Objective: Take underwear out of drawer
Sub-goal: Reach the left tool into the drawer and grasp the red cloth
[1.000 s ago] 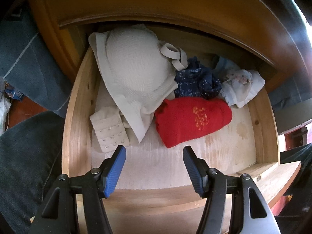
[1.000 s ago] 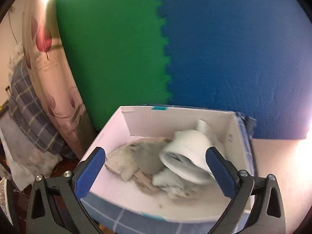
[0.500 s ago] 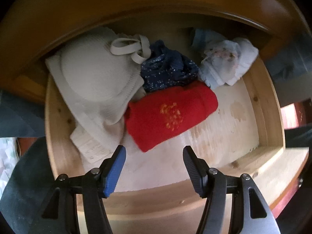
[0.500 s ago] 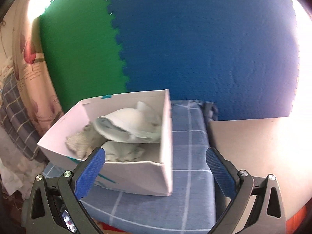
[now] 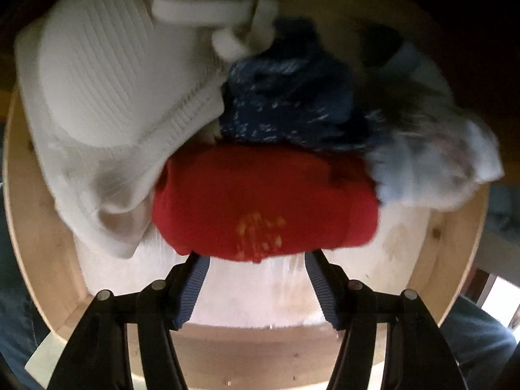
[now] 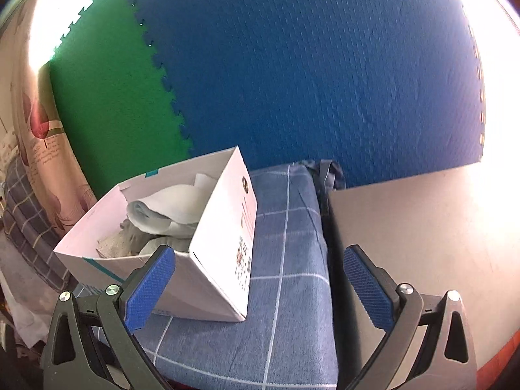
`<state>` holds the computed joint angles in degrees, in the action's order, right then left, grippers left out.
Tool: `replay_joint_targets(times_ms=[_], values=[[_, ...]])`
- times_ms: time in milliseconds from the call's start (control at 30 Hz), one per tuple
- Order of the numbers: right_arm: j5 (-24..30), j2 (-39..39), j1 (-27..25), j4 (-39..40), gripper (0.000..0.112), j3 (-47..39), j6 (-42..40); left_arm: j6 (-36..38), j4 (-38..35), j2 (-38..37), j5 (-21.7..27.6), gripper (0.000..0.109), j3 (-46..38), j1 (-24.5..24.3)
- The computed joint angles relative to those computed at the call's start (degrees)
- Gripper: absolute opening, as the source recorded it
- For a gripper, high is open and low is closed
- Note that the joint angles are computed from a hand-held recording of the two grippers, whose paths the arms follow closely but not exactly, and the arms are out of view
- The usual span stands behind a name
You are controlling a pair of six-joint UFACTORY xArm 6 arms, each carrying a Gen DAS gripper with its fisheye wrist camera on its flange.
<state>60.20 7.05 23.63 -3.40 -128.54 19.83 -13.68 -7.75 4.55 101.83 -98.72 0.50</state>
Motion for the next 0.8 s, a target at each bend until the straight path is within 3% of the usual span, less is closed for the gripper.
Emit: replay_joint_targets(times_ms=[100, 133, 167, 267, 400, 433, 500, 533, 567, 633, 700, 800], values=[[0.6, 0.1, -0.2, 1.3, 0.103, 0.1, -0.3, 0.1, 0.9, 1.2, 0.9, 0.062, -1.1, -0.5], [0.6, 0.1, -0.2, 1.4, 0.103, 0.1, -0.2, 0.6, 1.0, 1.3, 0.7, 0.05, -1.5, -0.6], [0.7, 0.2, -0.1, 1.3, 0.103, 0.0, -0.3, 0.7, 1.6, 1.3, 0.5, 0.003, -1.8, -0.8], [1.2, 0.5, 0.2, 1.6, 0.103, -0.2, -1.0, 2.1, -1.8, 1.2, 2.6, 0.001, -3.0, 1.3], [2.6, 1.3, 0.3, 2.9, 0.103, -0.9, -1.1, 4.9, -4.7, -2.9, -1.5, 0.001, -0.2, 3.1], [2.6, 1.2, 0.4, 3.0, 0.103, -0.6, -1.0, 4.8, -3.7, -4.0, -3.0, 0.002, 0.6, 2.9], [2.5, 1.0, 0.8, 2.8, 0.103, -0.3, -1.3, 3.0, -4.6, -6.9, -6.8, 0.026, 3.3, 4.2], [2.8, 1.0, 1.0, 2.5, 0.103, -0.4, -1.5, 2.3, -4.9, -7.5, -7.4, 0.052, 3.9, 4.7], [3.0, 1.0, 1.3, 2.1, 0.103, -0.4, -1.6, 2.1, -5.0, -8.0, -7.6, 0.064, 4.5, 5.1], [3.5, 1.2, 1.7, 2.2, 0.103, -0.6, -2.1, -0.1, -7.4, -9.1, -9.0, 0.064, 6.2, 6.5], [4.1, 1.6, 2.1, 2.5, 0.103, -0.9, -2.7, -5.0, -14.8, -11.2, -10.9, 0.066, 10.0, 10.1], [5.6, 2.5, 2.0, 4.1, 0.103, -2.0, -3.4, -13.6, -24.7, -13.9, -15.1, 0.078, 16.6, 14.5]])
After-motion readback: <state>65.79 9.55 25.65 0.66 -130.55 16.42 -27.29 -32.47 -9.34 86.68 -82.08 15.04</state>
